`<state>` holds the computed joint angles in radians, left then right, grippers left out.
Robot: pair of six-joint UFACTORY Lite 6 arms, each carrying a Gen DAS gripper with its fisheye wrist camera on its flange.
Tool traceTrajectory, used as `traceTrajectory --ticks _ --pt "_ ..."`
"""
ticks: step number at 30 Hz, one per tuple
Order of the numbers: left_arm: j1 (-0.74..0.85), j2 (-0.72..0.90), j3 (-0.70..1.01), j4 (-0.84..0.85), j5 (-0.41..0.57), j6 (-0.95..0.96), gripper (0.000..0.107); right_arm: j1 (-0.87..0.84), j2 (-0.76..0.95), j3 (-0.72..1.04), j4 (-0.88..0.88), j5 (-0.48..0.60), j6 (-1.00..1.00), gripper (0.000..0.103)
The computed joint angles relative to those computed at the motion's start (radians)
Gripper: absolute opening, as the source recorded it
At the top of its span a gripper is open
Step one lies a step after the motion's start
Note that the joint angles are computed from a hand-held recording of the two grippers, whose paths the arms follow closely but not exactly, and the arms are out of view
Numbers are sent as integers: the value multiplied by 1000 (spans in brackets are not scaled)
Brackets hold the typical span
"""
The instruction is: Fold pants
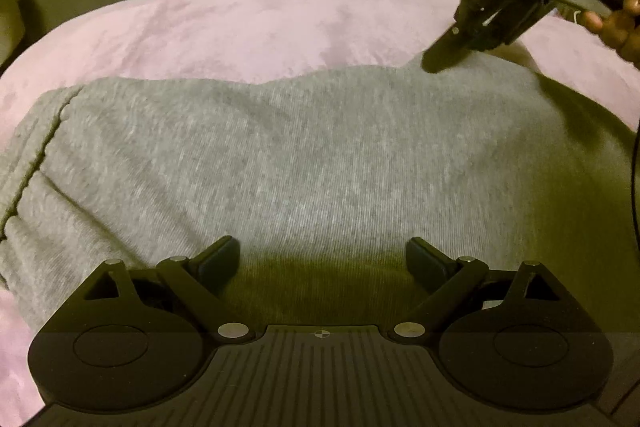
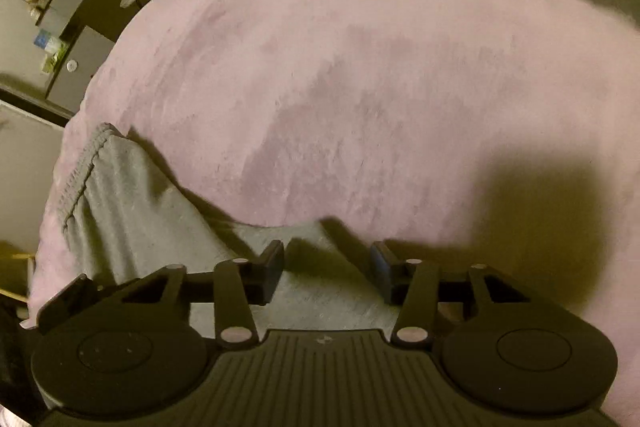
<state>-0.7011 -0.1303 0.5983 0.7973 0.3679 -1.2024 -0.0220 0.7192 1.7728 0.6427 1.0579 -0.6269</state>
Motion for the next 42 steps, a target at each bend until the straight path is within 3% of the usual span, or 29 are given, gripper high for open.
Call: traceTrajectory --ticks 2,3,5,7,10,11,12,15,17,20,23,24,26,28,30,32,35,37,38,39,41,42 --pt "4 1 3 -18 1 18 96 -6 42 55 11 70 12 13" --pt "9 3 3 -16 -5 19 96 -5 50 73 9 93 6 13" --pt "11 8 3 -10 -10 9 96 2 105 154 8 172 10 15" --pt "11 15 9 -10 -8 10 97 20 159 217 -8 220 45 27" --pt "17 14 6 -6 -15 10 97 42 191 235 -30 190 91 27" --pt "20 14 4 -5 -18 10 97 46 185 221 -21 168 98 23" --pt "22 15 5 -7 -19 12 97 50 148 164 -21 123 93 11" --pt "31 22 5 2 -29 4 97 61 -37 -68 5 -82 -8 9" --pt "33 29 4 22 -35 -17 98 47 -55 -86 48 -128 -12 9" --pt "28 29 -5 65 -36 -64 99 41 38 -4 28 -122 42 9" --pt "26 19 -14 59 -35 -63 99 13 130 107 36 -47 49 11" --pt "25 17 -12 46 -31 -52 99 6 108 88 45 -72 32 15" --pt "19 17 -2 17 -11 -32 99 -15 -45 -36 18 -226 -1 25" --pt "2 29 17 11 19 -44 99 -69 -185 -174 121 -273 -140 45" --pt "-23 46 47 -2 57 -60 99 -154 -324 -316 252 -205 -312 77" --pt "-44 55 68 -42 68 -41 99 -239 -439 -467 333 -114 -436 80" --pt "-74 79 106 -116 75 2 99 -358 -483 -635 330 63 -410 80" --pt "-107 118 149 -134 114 -5 99 -411 -464 -721 291 99 -379 80" --pt "-127 135 167 -126 137 -20 99 -418 -465 -761 232 54 -364 80" --pt "-140 149 180 -122 156 -30 99 -423 -486 -812 186 -32 -364 67" --pt "-169 174 203 -111 190 -56 99 -518 -530 -880 166 -113 -401 23" --pt "-182 185 215 -109 202 -64 99 -593 -561 -892 156 -133 -383 21"
